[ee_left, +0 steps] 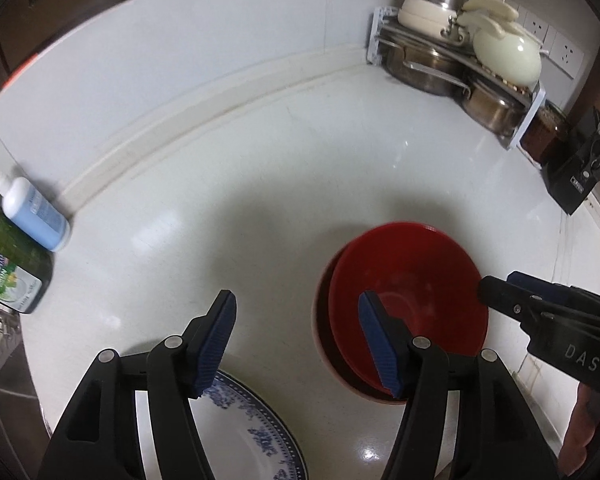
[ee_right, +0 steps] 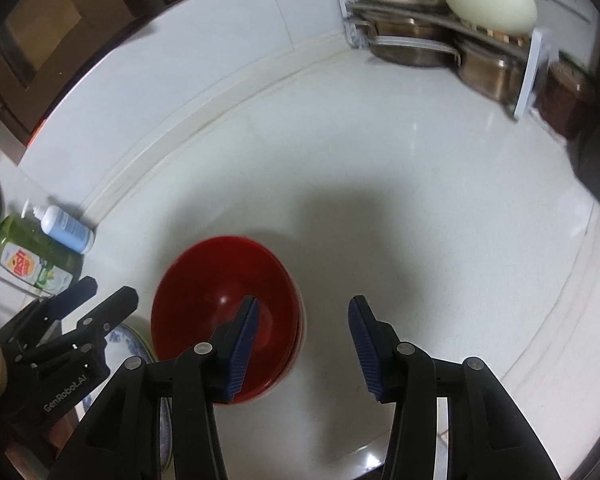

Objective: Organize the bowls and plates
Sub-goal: 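Close both grippers on the rim of the stacked bowls, then lift the stacked bowls with both grippers and carry them over the blue-and-white plates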

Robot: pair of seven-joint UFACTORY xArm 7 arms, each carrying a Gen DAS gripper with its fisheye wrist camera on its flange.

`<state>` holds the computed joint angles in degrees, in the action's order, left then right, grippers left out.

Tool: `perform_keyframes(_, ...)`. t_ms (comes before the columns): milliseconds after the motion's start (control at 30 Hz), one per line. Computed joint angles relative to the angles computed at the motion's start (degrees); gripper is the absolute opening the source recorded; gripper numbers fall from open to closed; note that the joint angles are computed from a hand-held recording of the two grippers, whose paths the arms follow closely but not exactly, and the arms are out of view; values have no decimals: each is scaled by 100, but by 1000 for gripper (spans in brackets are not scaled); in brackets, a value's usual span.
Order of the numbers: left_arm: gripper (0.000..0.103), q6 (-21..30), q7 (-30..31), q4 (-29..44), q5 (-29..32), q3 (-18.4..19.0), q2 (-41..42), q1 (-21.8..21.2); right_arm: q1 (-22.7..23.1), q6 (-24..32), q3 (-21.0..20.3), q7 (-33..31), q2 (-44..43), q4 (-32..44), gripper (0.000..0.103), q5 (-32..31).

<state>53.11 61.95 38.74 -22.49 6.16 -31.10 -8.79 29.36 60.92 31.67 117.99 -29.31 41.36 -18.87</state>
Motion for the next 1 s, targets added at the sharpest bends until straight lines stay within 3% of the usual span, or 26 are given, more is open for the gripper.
perform_keyframes(400, 62, -5, -391, -19, 250, -207, 438, 64, -61, -1441, -106, 538, 159, -654, 47, 40)
perform_keyframes(567, 62, 129, -559, 69, 321, -276, 642, 84, -93, -1623, -148, 567, 280, -706, 44, 37)
perform_keyframes(733, 49, 293, -743, 178, 441, -368, 828, 111, -140, -1991, -199, 631, 412, -774, 37, -33)
perform_keyframes(1000, 41, 846, -962, 459, 379, -363, 1110, 219, -66, -1976, -365, 392, 593, -702, 29, 106)
